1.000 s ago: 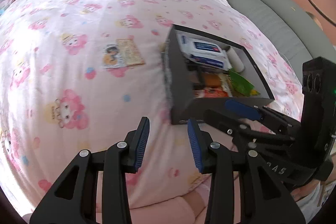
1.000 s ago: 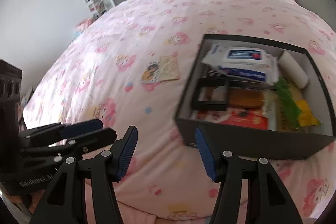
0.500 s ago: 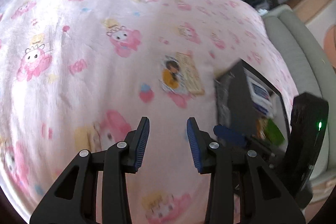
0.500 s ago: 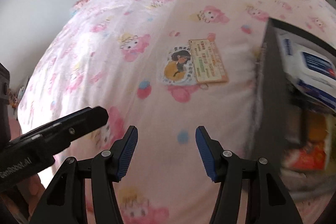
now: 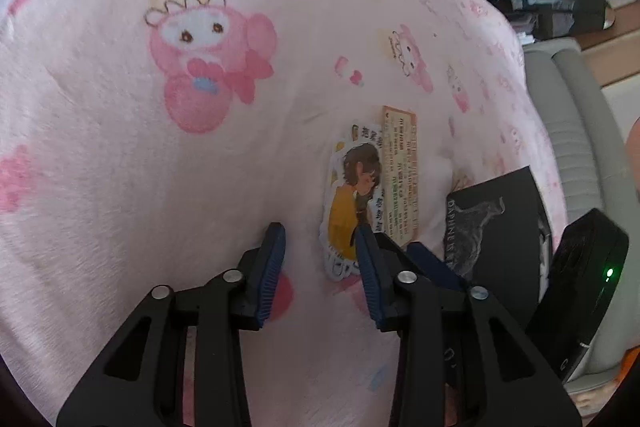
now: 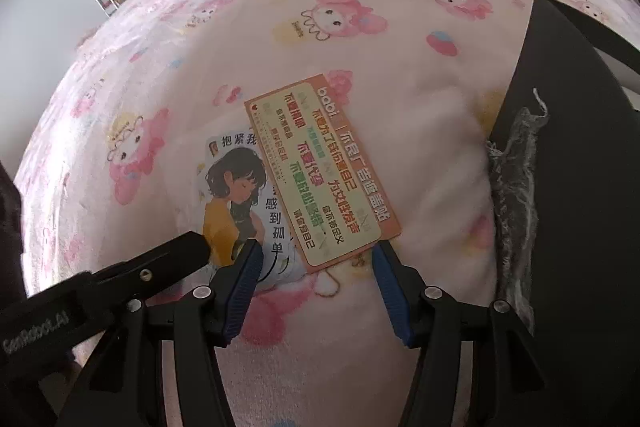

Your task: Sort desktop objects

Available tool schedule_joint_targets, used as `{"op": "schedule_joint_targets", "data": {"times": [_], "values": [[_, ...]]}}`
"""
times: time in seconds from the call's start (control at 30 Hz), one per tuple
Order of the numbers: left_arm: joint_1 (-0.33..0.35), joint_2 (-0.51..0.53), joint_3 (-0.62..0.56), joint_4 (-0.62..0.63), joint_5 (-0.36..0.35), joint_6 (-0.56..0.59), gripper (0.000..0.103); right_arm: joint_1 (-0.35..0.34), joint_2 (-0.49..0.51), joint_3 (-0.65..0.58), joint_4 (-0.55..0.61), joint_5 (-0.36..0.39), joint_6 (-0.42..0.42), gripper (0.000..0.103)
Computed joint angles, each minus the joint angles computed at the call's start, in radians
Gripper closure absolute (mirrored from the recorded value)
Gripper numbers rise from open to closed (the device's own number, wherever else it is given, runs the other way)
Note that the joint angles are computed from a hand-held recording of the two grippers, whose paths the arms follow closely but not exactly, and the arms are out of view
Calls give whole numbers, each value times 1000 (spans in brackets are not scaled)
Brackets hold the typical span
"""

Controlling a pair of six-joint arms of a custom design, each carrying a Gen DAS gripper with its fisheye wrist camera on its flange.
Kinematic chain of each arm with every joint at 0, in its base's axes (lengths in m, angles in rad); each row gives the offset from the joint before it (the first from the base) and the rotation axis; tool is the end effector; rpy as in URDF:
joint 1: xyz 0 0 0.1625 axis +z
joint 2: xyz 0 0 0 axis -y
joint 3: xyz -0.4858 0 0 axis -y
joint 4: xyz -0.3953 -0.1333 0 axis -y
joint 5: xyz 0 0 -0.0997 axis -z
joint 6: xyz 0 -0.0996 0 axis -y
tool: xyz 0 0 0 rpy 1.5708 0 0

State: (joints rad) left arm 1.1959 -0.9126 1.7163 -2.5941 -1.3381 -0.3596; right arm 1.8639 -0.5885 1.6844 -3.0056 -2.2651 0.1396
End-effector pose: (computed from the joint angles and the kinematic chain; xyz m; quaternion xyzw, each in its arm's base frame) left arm -0.1072 -0.6992 0.1894 -0.0052 0.9873 -0.1430 0.0686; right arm 0.2701 -0.6542 0.0416 0.0139 -0.9285 0.2269 0.2935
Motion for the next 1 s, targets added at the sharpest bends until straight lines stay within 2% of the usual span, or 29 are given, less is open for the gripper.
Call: {"op": "schedule_joint_targets", "data": {"times": [0.1,0.2,0.3,0.53,0.63,0.7,0.77,0.83,0.97,1.0], "values": [[-8,-9,17,-18,-1,12,93,4,-9,16,-8,40,-34,48],[-27,-34,48,-16,3,10,99,12,-32,49,-12,86,-53,55],[-47,-75,93,-15,8,-4,100,25,-64,97,-18,128,-77,56],[-100,-185,205,-19,16,-49,101,61,-127,193,-24,160,-45,56],[-81,-181,201,1,-2,-86,95,72,-121,195,6,137,-17,56],[-50,-155,178,-12,-23,-137,73,70,-106,179,16,104,9,56],[-16,-122,151,-32,-65,-187,72,61,-95,167,18,96,33,55],[7,-99,129,-49,-109,-190,72,46,-87,156,22,97,39,55],[9,-62,96,-58,-85,-152,72,21,-67,136,-15,107,19,54],[9,-53,87,-55,-78,-144,76,18,-62,131,-26,108,10,54]]}}
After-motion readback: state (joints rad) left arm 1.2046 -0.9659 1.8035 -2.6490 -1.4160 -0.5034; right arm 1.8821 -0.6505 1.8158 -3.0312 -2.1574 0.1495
